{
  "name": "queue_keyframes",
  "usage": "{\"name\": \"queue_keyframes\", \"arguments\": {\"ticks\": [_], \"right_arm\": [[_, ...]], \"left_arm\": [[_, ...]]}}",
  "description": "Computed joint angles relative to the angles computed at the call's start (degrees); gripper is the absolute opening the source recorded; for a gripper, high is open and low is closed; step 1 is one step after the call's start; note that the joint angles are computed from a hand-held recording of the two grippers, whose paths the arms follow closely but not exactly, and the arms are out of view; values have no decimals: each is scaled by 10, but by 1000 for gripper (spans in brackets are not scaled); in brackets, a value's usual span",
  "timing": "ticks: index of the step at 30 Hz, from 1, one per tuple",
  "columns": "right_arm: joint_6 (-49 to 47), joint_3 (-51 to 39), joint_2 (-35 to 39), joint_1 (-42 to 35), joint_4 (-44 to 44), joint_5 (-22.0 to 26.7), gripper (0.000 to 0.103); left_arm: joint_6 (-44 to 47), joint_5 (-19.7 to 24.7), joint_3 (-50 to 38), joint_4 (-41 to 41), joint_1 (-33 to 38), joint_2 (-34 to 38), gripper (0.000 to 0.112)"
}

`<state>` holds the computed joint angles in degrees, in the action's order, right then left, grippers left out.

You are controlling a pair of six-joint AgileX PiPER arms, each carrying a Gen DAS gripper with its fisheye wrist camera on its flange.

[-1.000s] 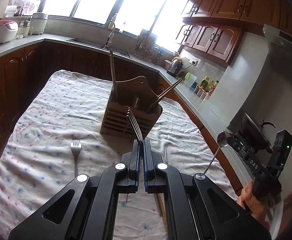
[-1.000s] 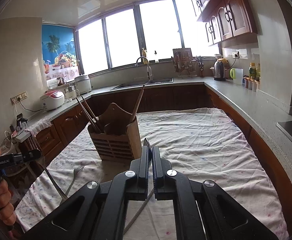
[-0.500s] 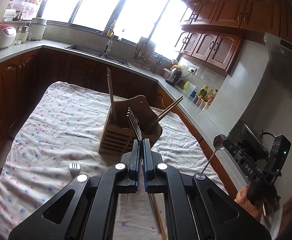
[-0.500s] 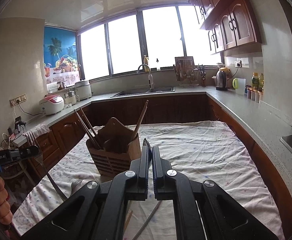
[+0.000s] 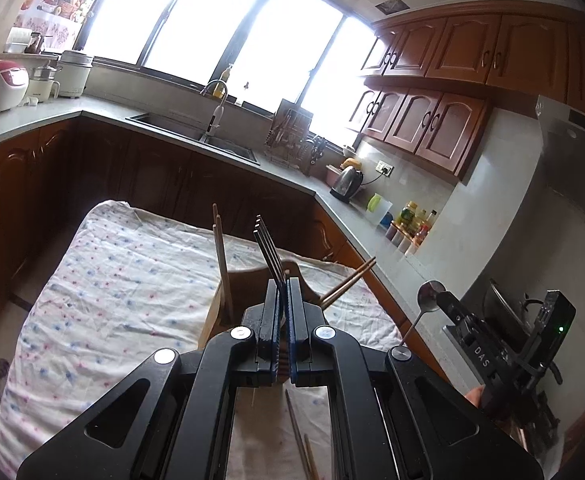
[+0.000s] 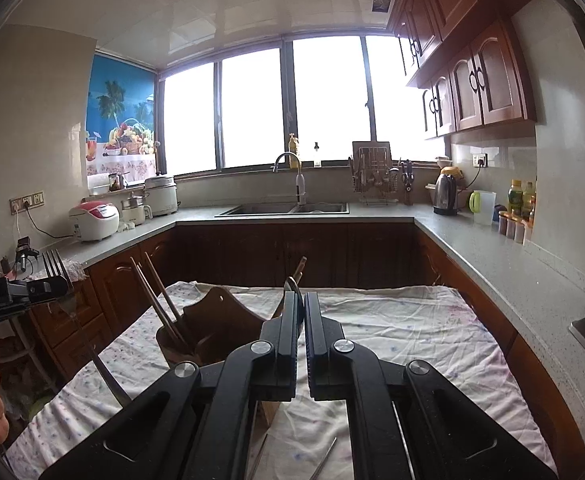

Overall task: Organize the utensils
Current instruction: 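Lower the fork into the holder and open the left tool while the right tool releases the spoon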

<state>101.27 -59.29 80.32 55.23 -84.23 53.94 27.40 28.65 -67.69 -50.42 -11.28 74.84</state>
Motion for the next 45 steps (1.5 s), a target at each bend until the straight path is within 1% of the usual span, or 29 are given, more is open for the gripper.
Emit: {"name": "queue_keyframes", "arguments": {"ticks": [3,8,13,15,21,25,28,31,33,37,42,45], "right_arm": [[-12,-33,24,-19,-17,-11,3],[-24,-88,68,-52,-44,-35,3],[-39,-139,113,-85,-53,-58,3],[-47,-160,131,-95,-52,-65,3],[-59,-197,181,-103,-84,-48,3],[-42,-193,207,-95,-114,-27,3],[-25,-185,220,-91,-125,-22,3],[-1,-166,225,-88,-136,-17,3],[19,-152,224,-90,-137,-26,3],[47,-128,219,-92,-129,-36,3],[55,-107,214,-91,-115,-53,3],[49,-103,211,-92,-99,-68,3]], "left_arm": [[0,-6,-35,-5,2,29,2],[1,-28,-85,-8,-3,73,2],[-16,-55,-128,14,-21,118,2],[-31,-70,-141,35,-32,135,2],[-37,-103,-155,54,-53,181,2],[-20,-114,-143,37,-57,200,2],[22,-124,-125,-1,-59,206,2],[93,-130,-103,-72,-57,209,2],[109,-129,-96,-87,-57,214,2],[120,-130,-79,-94,-59,216,3],[152,-125,-66,-119,-58,220,3],[110,-118,-69,-74,-61,224,3]]}}
